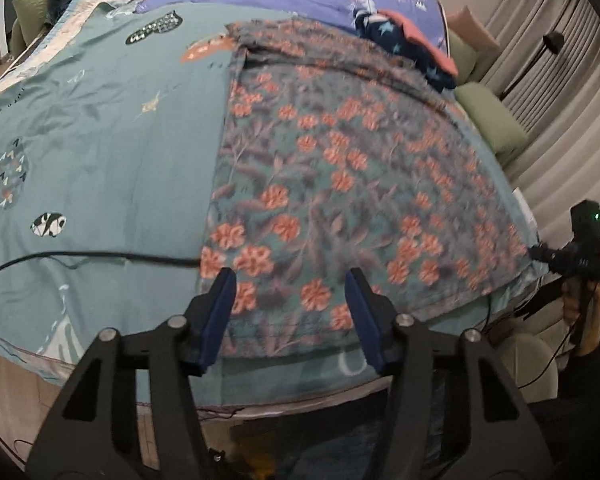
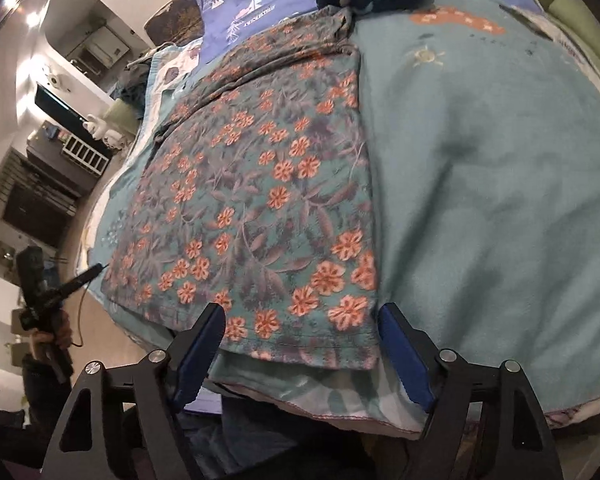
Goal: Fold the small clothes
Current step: 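Move both open grippers to the hem edge of the folded shirt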
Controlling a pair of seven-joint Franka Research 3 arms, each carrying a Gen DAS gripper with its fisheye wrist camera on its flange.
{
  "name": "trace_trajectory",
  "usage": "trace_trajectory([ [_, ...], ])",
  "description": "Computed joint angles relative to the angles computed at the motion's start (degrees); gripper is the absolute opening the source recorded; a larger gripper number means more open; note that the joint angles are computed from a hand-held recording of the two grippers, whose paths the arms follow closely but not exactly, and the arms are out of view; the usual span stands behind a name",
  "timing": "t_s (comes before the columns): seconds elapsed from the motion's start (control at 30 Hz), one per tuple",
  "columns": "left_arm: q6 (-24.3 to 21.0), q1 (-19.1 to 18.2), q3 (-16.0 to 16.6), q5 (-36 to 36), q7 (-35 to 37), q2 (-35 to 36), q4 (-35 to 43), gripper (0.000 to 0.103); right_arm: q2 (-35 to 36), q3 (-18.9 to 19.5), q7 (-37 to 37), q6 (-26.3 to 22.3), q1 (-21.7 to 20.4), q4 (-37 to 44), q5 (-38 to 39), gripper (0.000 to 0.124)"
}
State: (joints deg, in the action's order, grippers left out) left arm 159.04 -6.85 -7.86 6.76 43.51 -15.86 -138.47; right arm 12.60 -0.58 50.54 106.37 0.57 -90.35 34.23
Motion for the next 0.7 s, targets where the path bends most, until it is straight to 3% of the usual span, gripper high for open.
trace_trajectory([
  [0.17,-3.01,1.7,-1.18,2.88,-3.27,-0.24,-0.26,0.055,0.96,0.05,0.74,-0.87,-0.38,0.14,1.0,0.081],
  [0.33,-3.43,0.98,0.42,0.84,-3.94,-1.5,-2.14,0.055,1.17,0.01,0.26,-2.2,-0.99,0.52,1.88,0.081],
  [0.6,3.6,-2.52,3.83,-8.53,1.28,-1.62,-5.54,0.063,0.81,0.05,-1.01,-2.82,-1.28,-0.24,3.08,0.08],
  [0.7,5.05,-2.69,3.49,-8.75,3.31,-1.33,-5.48,0.057,0.43,0.01,-1.27,-2.17,-1.33,-0.84,3.8,0.065],
])
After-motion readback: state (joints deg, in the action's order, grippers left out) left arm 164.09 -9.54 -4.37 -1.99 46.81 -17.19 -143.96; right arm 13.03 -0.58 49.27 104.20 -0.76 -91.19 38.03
